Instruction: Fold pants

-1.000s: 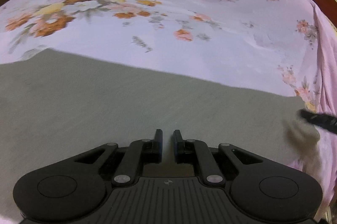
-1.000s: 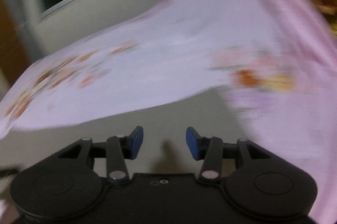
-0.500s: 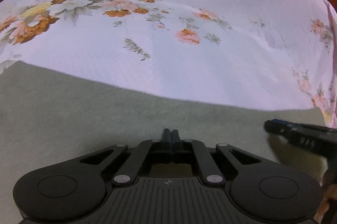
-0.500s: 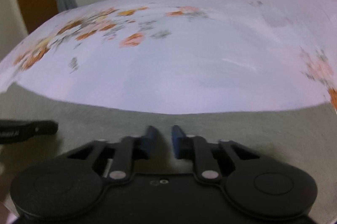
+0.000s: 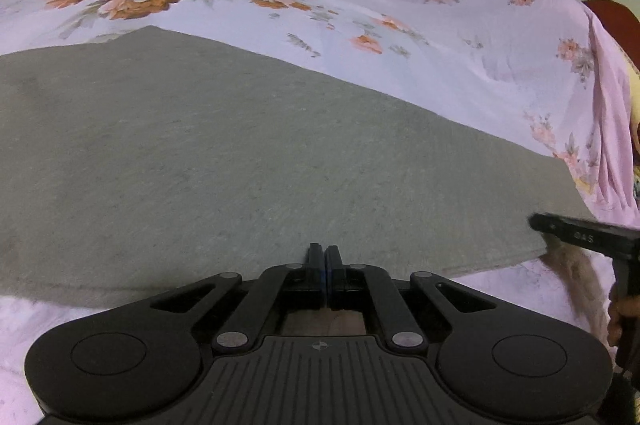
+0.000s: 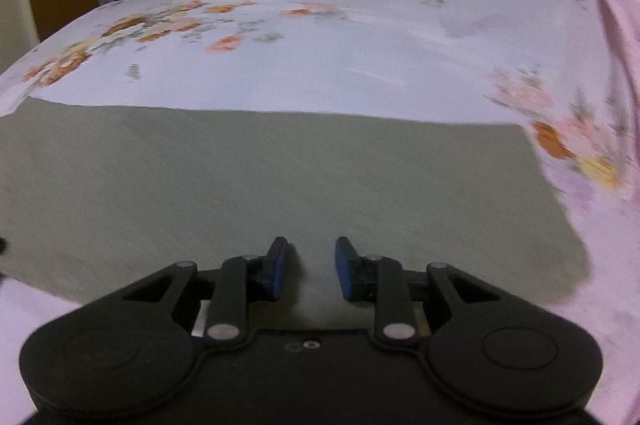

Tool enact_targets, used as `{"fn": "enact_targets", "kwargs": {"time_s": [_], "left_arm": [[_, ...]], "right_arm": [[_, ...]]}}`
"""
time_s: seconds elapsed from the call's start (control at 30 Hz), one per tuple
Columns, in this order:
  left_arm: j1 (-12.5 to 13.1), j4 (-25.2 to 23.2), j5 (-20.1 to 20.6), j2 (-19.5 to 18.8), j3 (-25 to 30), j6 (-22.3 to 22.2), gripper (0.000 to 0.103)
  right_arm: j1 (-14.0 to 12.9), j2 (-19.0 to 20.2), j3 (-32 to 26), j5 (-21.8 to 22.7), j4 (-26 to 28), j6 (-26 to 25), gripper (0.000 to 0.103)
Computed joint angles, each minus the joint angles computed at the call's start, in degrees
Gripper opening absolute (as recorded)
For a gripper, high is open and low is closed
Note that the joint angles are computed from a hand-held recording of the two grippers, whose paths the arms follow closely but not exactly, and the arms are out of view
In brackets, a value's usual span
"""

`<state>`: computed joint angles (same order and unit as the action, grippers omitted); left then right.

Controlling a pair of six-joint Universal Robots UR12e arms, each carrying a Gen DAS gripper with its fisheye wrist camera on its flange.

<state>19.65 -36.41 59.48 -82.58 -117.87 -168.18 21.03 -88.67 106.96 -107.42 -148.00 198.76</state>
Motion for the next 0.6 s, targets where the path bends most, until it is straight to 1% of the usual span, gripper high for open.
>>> {"fn": "enact_targets", "kwargs": {"time_s": [0.07, 0.13, 0.17, 0.23, 0.33, 0.37, 0.43, 0.47, 0.5, 0.53, 0.6], "left_arm": [[0.08, -0.65, 0.16, 0.54, 0.34, -1.26, 0.004], [-0.19, 0.16, 0.23, 0.8, 0.53, -2.26, 0.004], [-0.45, 0.56, 0.09, 0.77, 0.66, -2.67, 0.004], [-1.47, 0.81, 0.24, 0.31, 1.24, -2.95, 0.004], [-3.57, 1.3, 0.62, -0.73, 2.07, -3.46, 0.004], [-4.2, 0.88, 0.87, -1.02, 2.31, -3.32, 0.004], [-5.55, -1.57, 2.66, -1.85, 3.01, -3.02, 0.004], [-5.88, -0.96, 3.66, -2.04, 2.63, -3.57, 0.004], [-5.77, 0.09, 3.68, -1.98, 2.08, -4.03, 0.004], [-5.62, -0.03, 3.47, -1.85, 2.0, -4.14, 0.004], [-5.89, -0.96, 4.22, -1.52, 2.56, -4.18, 0.004]], "right_arm": [[-0.39, -0.73, -0.12, -1.22, 1.79, 2.14, 0.026], [-0.75, -1.75, 0.29, -2.48, 1.66, 4.04, 0.031], [-0.88, -2.17, 0.66, -2.98, 1.24, 4.24, 0.031], [-1.33, -2.61, 0.89, -3.7, 2.16, 4.96, 0.032], [-2.31, -3.15, 1.76, -2.63, 3.03, 6.25, 0.031], [-2.58, -3.21, 2.07, -2.32, 2.93, 6.13, 0.031], [-3.31, -3.57, 2.79, -1.3, 2.11, 6.07, 0.031], [-3.52, -3.87, 2.96, -1.06, 2.27, 6.46, 0.031], [-3.8, -4.23, 3.02, -0.73, 2.48, 6.9, 0.031], [-3.88, -4.63, 3.05, -0.54, 2.4, 7.7, 0.031], [-4.12, -5.49, 3.77, -0.35, 0.39, 8.16, 0.035]]}}
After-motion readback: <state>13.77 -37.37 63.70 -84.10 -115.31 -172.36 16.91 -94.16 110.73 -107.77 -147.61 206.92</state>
